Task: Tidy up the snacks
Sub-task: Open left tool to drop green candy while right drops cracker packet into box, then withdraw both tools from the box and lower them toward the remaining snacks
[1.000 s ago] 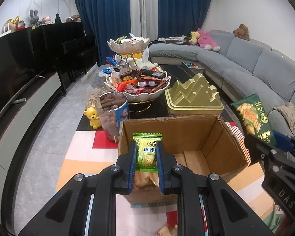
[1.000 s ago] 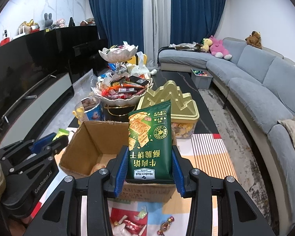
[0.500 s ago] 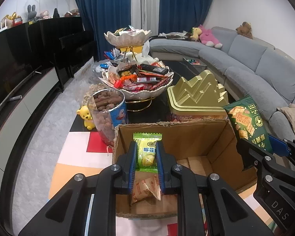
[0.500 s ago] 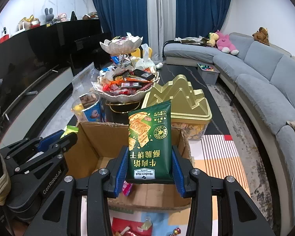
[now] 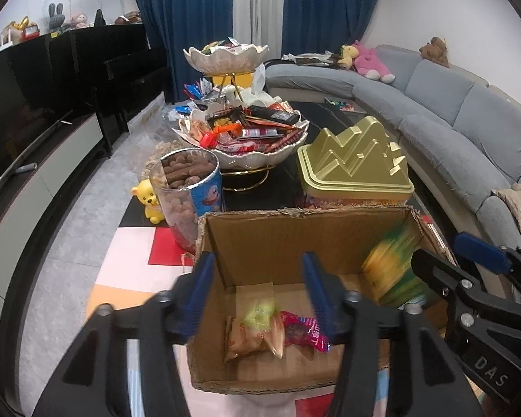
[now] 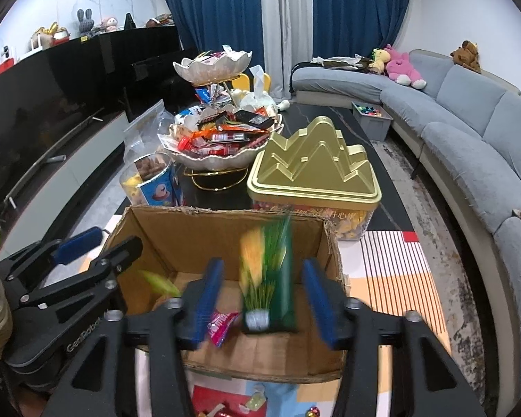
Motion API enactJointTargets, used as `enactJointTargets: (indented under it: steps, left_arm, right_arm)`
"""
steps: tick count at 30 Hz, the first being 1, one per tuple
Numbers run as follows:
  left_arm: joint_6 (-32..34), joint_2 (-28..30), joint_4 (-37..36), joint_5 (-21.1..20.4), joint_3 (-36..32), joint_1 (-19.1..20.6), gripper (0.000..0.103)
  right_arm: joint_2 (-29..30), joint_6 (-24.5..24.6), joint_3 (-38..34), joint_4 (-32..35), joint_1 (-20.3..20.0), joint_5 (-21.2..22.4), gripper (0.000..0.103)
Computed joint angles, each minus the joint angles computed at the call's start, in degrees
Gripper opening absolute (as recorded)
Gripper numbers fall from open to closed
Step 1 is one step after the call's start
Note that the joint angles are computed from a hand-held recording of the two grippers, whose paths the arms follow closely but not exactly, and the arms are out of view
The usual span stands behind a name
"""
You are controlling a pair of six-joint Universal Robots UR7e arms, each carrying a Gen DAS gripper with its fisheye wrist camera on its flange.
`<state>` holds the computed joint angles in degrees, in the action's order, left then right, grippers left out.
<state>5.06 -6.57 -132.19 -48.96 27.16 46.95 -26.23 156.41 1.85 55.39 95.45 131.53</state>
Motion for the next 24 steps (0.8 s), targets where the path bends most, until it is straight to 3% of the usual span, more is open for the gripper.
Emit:
enactJointTargets:
  steps: [2, 4, 8, 24]
  left_arm:
    - [-0.1, -0.3, -0.4, 0.3, 0.4, 0.0, 0.061]
    - [-0.2, -0.7, -0.7, 0.4, 0.9, -0.1, 0.066]
    - [-0.1, -1.6, -1.9, 0.9, 2.4, -0.3, 0.07]
    - [0.9, -7.2, -7.7, 1.9, 11.6, -1.9, 0.07]
  right_arm:
    - [-3.5, -0.4, 7.0, -4.5, 0.2, 0.5, 0.073]
    - [-4.0, -0.5, 7.8, -5.3, 0.4, 1.0, 0.076]
    - [-5.7, -0.5, 10.9, -7.2, 0.7, 1.4, 0.076]
    - [-14.9, -1.0, 26.8, -16.4, 2.6, 2.6, 0.077]
